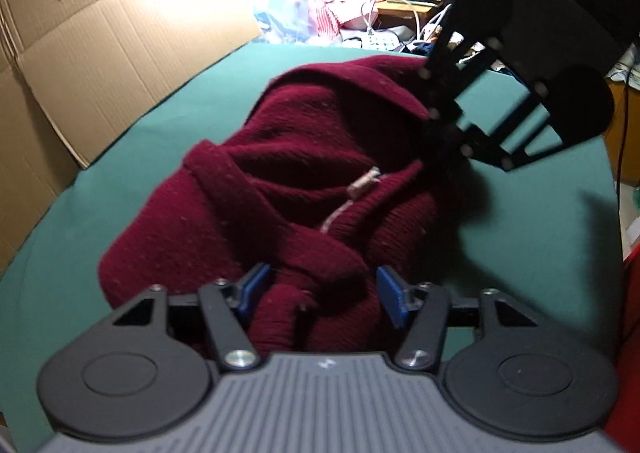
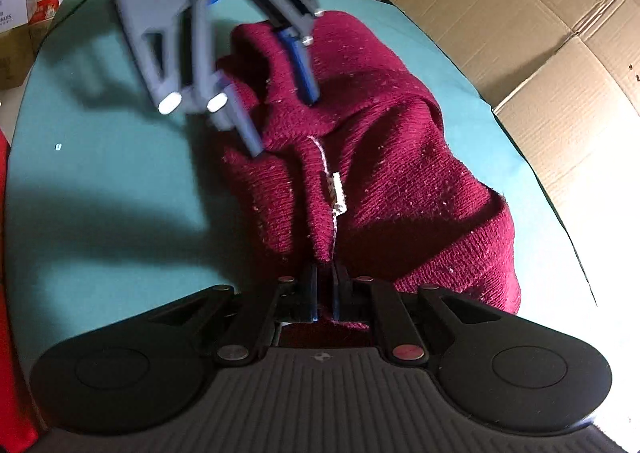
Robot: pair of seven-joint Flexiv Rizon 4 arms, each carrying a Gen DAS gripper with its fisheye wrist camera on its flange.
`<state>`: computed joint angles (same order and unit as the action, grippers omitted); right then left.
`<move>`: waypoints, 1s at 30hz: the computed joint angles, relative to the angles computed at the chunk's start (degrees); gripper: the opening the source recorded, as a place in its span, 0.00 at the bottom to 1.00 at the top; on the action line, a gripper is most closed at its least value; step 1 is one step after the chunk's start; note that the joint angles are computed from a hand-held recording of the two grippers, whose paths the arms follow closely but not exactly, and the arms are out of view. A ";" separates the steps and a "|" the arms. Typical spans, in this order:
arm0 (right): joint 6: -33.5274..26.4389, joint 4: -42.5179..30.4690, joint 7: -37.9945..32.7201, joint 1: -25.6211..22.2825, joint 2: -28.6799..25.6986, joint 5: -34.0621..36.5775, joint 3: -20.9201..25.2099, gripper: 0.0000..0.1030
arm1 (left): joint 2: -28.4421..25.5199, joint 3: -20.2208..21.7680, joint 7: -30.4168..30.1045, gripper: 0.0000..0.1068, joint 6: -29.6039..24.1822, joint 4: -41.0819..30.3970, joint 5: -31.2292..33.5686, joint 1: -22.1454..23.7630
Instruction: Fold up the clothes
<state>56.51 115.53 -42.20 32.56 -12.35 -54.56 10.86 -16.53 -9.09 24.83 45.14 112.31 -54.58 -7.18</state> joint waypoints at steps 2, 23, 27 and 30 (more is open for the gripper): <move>0.11 -0.40 1.56 0.01 0.26 -0.32 -0.22 0.11 | -0.26 -0.10 -1.54 0.64 -0.25 -0.16 -0.41 -0.10; -5.66 -2.73 50.56 -0.33 -2.46 -8.77 -2.14 0.35 | 1.98 0.86 -5.23 0.67 -0.71 2.03 -5.19 -1.38; -5.29 -2.00 49.18 -1.18 -2.35 -10.59 -3.12 0.36 | 3.23 0.96 -5.16 0.65 -7.21 -1.13 -8.60 0.60; -5.31 -0.10 51.38 -1.76 -0.70 -11.74 -2.83 0.37 | 2.70 0.79 -4.88 0.67 -7.16 -3.57 -13.07 0.48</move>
<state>51.20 115.43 9.17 30.80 -13.05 -66.30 8.04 -13.82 -8.30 19.95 37.98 108.73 -67.65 -6.70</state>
